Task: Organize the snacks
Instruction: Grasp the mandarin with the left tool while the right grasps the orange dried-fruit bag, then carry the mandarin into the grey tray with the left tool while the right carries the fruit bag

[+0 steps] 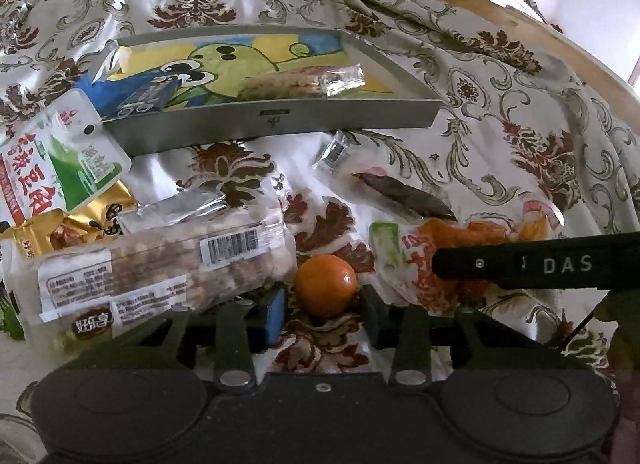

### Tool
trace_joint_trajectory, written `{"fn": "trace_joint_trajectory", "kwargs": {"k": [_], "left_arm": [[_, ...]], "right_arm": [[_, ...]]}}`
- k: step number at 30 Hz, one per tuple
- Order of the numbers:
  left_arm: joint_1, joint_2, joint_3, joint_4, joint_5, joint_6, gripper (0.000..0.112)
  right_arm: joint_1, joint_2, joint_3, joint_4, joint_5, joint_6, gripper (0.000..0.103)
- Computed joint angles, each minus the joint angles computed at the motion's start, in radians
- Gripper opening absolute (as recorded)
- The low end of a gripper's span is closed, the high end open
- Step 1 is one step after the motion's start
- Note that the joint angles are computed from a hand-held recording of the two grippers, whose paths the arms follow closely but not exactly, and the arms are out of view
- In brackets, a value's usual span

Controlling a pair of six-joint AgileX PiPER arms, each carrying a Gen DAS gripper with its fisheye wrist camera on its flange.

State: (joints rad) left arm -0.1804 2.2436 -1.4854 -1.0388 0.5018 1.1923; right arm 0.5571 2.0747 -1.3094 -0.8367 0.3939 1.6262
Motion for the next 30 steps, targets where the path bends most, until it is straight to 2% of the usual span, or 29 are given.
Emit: {"fn": "trace_joint_trajectory", "kwargs": {"k": [2, 6, 14, 20, 26, 30], "left_arm": [[0.003, 0.001, -0.003, -0.002, 0.006, 0.000, 0.036], [0.000, -0.009, 0.015, -0.022, -0.002, 0.030, 0.035], [-0.004, -0.047, 0.076, -0.124, -0.021, 0.149, 0.034], [0.002, -0.068, 0.101, -0.205, -0.029, 0.211, 0.034], [0.012, -0.097, 0.136, -0.332, -0.040, 0.310, 0.034], [0.021, -0.102, 0.139, -0.363, -0.031, 0.320, 0.034]], "right_arm": [[-0.001, 0.004, -0.003, -0.006, 0.000, 0.008, 0.065], [0.002, 0.012, -0.007, -0.030, 0.012, 0.023, 0.064], [0.041, 0.021, -0.032, -0.079, 0.088, 0.015, 0.061], [0.093, 0.032, -0.062, -0.144, 0.186, 0.012, 0.061], [0.113, -0.015, -0.001, -0.244, 0.173, 0.147, 0.052], [0.124, -0.007, -0.016, -0.254, 0.204, 0.134, 0.050]]}}
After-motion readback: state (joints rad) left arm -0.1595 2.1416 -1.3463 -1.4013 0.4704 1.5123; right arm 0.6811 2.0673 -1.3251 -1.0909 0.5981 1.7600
